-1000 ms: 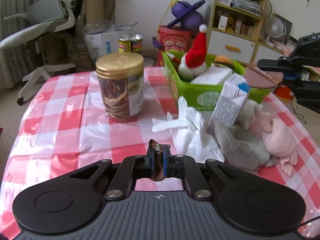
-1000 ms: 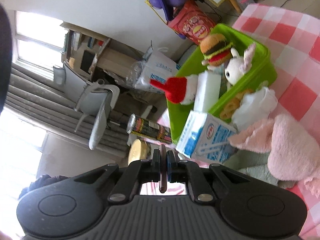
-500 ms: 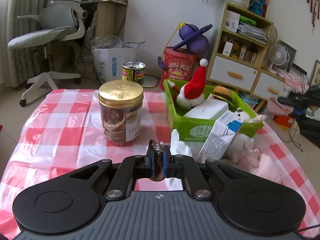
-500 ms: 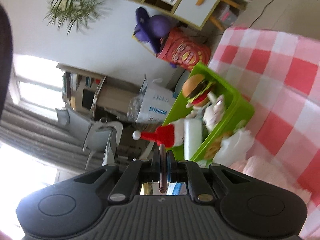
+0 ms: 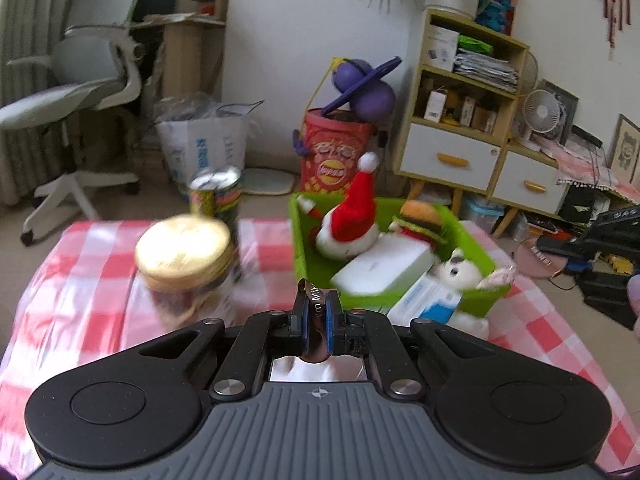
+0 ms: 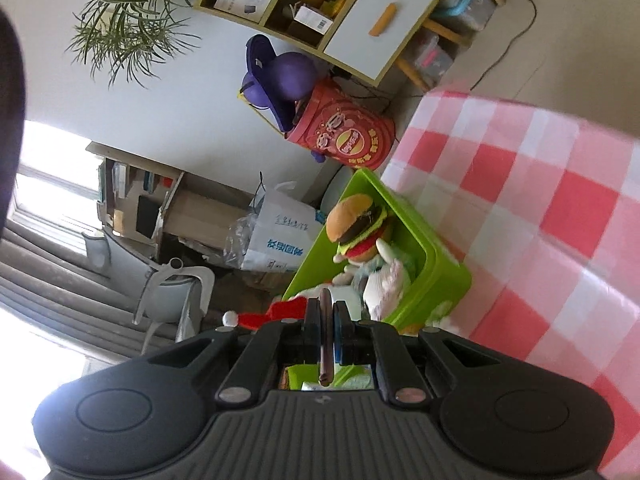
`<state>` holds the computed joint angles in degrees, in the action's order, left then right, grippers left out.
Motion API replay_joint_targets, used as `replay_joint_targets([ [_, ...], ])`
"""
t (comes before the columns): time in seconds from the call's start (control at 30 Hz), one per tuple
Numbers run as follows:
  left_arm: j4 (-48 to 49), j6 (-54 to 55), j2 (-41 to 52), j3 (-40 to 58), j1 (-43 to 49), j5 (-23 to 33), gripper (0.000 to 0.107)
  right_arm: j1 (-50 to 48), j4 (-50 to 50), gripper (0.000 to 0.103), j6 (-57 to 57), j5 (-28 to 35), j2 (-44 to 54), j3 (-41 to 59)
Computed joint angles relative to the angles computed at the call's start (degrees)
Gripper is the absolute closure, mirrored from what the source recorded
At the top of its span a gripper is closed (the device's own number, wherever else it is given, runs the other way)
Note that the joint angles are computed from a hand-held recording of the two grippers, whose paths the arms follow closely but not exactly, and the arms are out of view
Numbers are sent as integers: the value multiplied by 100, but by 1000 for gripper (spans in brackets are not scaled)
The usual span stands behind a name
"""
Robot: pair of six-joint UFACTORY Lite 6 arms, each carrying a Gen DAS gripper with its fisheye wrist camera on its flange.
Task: Organize soft objects
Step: 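Carry both brown discs over the green bin with both grippers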
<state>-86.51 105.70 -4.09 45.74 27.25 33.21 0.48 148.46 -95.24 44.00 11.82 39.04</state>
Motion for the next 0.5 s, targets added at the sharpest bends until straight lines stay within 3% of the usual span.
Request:
replay_joint_targets([
  [0.5, 230, -430, 1694, 1694, -1235, -773, 104, 367, 104, 103, -425, -298, 1413, 1498],
])
